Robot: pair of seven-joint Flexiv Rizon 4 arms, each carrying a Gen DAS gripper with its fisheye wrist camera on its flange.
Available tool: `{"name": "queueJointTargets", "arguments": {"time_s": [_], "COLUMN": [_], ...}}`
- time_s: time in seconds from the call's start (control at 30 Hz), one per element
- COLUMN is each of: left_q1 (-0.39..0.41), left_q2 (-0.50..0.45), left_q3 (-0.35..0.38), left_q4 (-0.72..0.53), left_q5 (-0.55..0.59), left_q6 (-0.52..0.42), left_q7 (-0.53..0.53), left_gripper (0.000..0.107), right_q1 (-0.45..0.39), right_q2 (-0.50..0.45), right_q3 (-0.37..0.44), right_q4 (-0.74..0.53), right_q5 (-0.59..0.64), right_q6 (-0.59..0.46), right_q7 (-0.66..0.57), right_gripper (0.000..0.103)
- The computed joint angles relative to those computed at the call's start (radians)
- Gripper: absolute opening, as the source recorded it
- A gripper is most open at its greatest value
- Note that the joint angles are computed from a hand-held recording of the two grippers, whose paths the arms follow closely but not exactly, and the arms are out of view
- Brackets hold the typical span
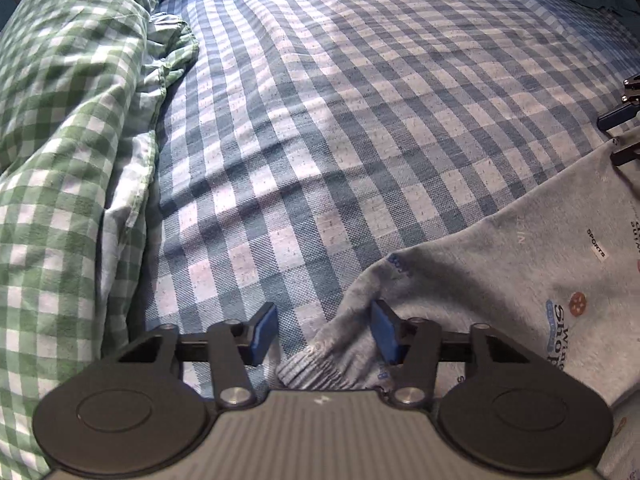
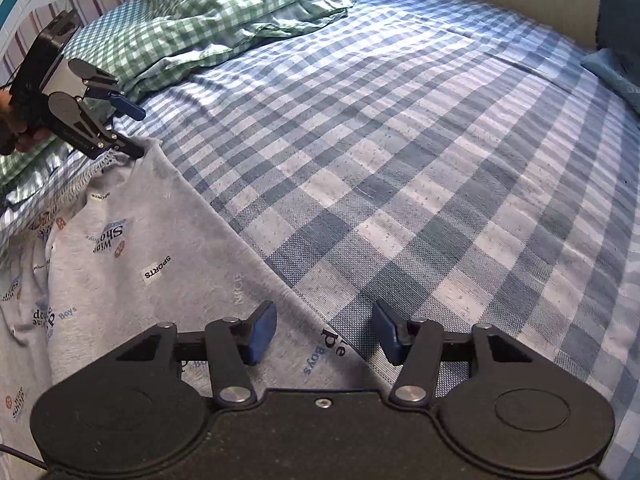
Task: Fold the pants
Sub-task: 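Grasp the waistband corner with the left tool while the right tool grasps the other waistband corner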
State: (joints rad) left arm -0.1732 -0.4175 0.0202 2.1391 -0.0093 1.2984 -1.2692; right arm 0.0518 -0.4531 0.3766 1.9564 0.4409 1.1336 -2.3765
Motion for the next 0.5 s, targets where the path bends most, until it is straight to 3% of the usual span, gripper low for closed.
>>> {"name": "queueJointTargets", "arguments": {"time_s": [0.03,0.07,0.1,0.17,0.2,0.37,0.5], "left_q1": [0.023,0.045,0.049,0.01,0.002,-0.019,-0.018], "left_q2": [0.006,0.013,0.018,0.024,0.03,0.069,0.05], "left_q3": [-0.026,-0.051,-0.059,-0.018,-0.011,0.02,0.032], "left_q4": [0.01,0.02,0.025,0.014,0.013,0.024,0.019], "left_q5": [-0.027,-0.053,-0.067,-0.028,-0.02,0.016,0.029], "left_q6": [-0.003,-0.008,-0.013,-0.023,-0.023,0.03,0.091], "left_q7": [0.021,0.048,0.064,0.03,0.021,-0.045,-0.092], "left_gripper": [0.04,0.023,0.014,0.002,0.001,0.001,0.001], "right_q1": [0.009,0.013,0.019,0.045,0.06,0.093,0.112], "right_q2": [0.004,0.008,0.013,0.029,0.039,0.071,0.042], "right_q3": [-0.006,-0.01,-0.016,-0.031,-0.04,-0.061,-0.088], "right_q4": [0.006,0.008,0.011,0.037,0.053,0.079,0.064], "right_q5": [-0.012,-0.021,-0.034,-0.067,-0.086,-0.141,-0.205], "right_q6": [0.001,-0.009,-0.027,-0.009,0.007,0.099,0.17], "right_q7": [0.006,0.013,0.024,0.041,0.054,0.127,0.218], "right_gripper": [0.038,0.025,0.012,0.004,0.0,0.0,0.0]}}
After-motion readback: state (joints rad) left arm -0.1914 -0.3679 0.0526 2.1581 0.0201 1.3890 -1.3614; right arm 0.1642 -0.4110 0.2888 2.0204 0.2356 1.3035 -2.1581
